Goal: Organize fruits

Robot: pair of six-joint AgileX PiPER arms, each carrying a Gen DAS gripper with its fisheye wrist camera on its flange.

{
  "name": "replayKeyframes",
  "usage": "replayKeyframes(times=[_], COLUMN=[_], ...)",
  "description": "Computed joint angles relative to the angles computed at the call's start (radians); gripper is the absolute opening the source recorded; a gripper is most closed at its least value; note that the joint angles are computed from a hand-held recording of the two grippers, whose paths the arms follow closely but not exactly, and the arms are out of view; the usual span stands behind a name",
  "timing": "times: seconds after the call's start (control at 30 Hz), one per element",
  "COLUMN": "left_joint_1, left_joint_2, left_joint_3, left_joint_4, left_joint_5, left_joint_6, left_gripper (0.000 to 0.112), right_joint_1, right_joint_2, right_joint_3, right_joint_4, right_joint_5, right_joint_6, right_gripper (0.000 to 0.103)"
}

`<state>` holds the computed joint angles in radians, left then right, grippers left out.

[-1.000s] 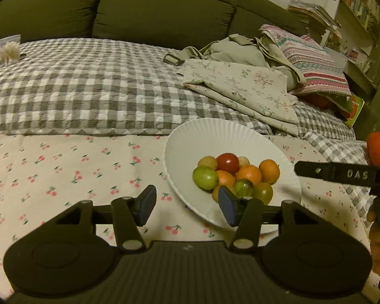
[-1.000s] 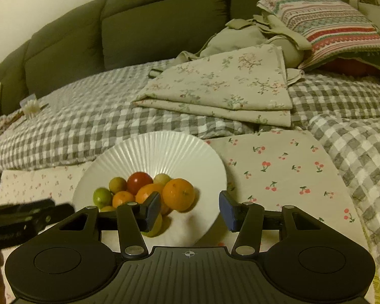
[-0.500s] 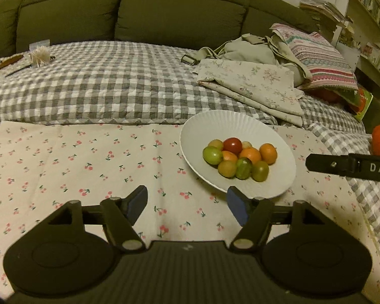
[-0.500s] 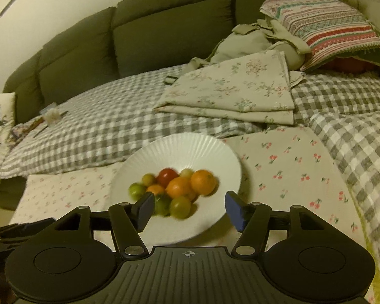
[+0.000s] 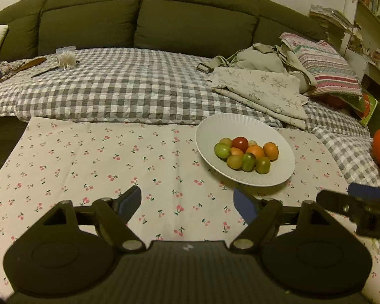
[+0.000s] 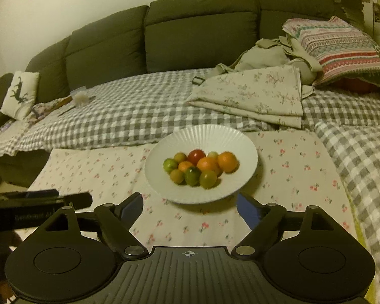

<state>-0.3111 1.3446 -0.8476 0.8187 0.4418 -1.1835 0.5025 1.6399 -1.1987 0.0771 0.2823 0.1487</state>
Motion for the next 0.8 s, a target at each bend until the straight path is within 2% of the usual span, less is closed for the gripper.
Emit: replayKeyframes(times=[0.17, 0.33, 0.5, 0.8], left_joint_1=[-0.065, -0.124, -0.158, -0.18], left_joint_2=[-0.042, -0.051, -0.047, -0.024], left_joint_3=[0.036, 0.052, 0.064, 0.064], left_joint_4=[0.077, 0.127, 0.191, 0.217], left_joint_5=[0.068, 0.12, 0.151, 0.189], left_joint_6=[-0.105, -0.185, -0.251, -0.277], left_gripper=[0.088, 0.095, 0.1, 0.102], right_joint_1=[0.032, 0.06, 0.104, 0.114], right_joint_2=[-0.072, -0.122, -0.126, -0.109], right_joint_3=[0.087, 0.14, 0.152, 0.152], right_joint_4=[-0.186, -0.319, -0.537, -0.547], right_joint_5=[-0.012, -0.018, 0.022, 0.023], right_joint_6=[0.182, 0.313, 0.523, 0.543], right_gripper=[0.09, 0.1, 0.103, 0.103])
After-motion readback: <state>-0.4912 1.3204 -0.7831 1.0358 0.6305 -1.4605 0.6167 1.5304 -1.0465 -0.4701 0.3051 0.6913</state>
